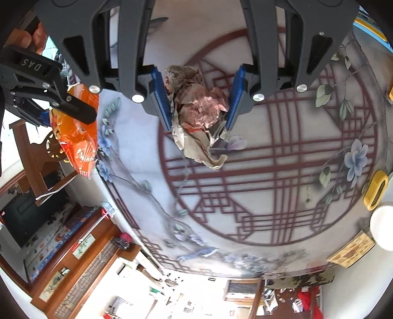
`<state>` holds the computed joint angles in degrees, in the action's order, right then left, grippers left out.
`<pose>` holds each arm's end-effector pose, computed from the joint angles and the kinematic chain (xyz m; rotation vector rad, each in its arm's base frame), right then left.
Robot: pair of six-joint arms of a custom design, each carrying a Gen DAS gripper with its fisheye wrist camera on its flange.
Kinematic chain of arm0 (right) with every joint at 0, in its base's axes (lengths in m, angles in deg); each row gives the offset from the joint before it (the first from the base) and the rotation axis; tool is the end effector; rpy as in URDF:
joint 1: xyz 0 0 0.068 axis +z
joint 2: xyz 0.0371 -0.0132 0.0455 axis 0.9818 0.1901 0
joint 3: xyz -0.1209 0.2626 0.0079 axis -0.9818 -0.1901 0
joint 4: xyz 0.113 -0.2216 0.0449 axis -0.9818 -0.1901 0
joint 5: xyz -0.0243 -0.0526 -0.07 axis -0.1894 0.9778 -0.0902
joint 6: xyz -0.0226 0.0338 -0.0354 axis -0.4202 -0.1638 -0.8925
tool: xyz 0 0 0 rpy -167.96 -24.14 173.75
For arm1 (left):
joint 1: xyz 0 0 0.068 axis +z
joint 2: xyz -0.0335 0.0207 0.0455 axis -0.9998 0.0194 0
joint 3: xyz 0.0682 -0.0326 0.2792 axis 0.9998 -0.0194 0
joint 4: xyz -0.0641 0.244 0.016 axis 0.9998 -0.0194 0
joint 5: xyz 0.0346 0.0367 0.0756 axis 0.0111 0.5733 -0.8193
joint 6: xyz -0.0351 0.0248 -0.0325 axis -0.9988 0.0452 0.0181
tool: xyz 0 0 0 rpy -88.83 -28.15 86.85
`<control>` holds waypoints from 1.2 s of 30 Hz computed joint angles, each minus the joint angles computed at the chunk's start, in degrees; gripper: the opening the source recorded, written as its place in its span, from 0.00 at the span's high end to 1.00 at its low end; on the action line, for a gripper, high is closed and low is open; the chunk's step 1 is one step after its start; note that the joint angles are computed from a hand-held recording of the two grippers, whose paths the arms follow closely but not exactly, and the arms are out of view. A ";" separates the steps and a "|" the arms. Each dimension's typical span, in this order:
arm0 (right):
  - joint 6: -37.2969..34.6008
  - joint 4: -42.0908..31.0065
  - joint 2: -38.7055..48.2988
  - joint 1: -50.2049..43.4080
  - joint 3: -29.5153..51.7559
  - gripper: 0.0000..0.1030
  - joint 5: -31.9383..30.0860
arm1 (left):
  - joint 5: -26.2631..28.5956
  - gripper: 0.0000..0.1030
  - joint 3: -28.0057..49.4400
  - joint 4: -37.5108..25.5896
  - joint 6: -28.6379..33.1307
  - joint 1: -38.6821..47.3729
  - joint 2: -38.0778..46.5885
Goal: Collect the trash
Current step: 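Carry the crumpled paper and orange bag over the red bin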
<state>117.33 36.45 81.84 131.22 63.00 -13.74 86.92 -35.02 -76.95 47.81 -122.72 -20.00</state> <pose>0.1721 0.2092 0.2577 -0.2096 2.6971 0.1894 0.1612 -0.1070 0.2259 -0.0439 2.6237 -0.4174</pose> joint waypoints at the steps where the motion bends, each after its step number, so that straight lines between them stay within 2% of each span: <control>1: 0.15 -0.20 -0.83 -0.17 -0.51 0.35 0.19 | -0.33 0.59 0.28 -0.12 -0.26 -0.62 0.02; 15: 0.45 -1.63 -12.43 -2.86 -7.96 0.35 0.36 | -8.27 0.59 5.91 -2.35 -9.40 -16.34 4.29; 25: -0.95 -5.23 -23.08 -10.50 -13.93 0.35 -1.28 | -9.68 0.59 13.66 -0.75 -10.20 -24.11 14.37; 31: -7.38 -8.77 -30.39 -21.83 -17.09 0.35 -4.77 | -9.45 0.59 21.08 0.99 -9.65 -27.37 23.16; 34: -14.78 -10.29 -33.62 -32.41 -18.33 0.35 -8.67 | -8.61 0.59 25.71 1.63 -9.30 -28.65 28.14; 36: -22.34 -10.94 -35.03 -43.01 -19.02 0.35 -12.89 | -8.17 0.59 29.87 1.44 -9.03 -29.55 32.05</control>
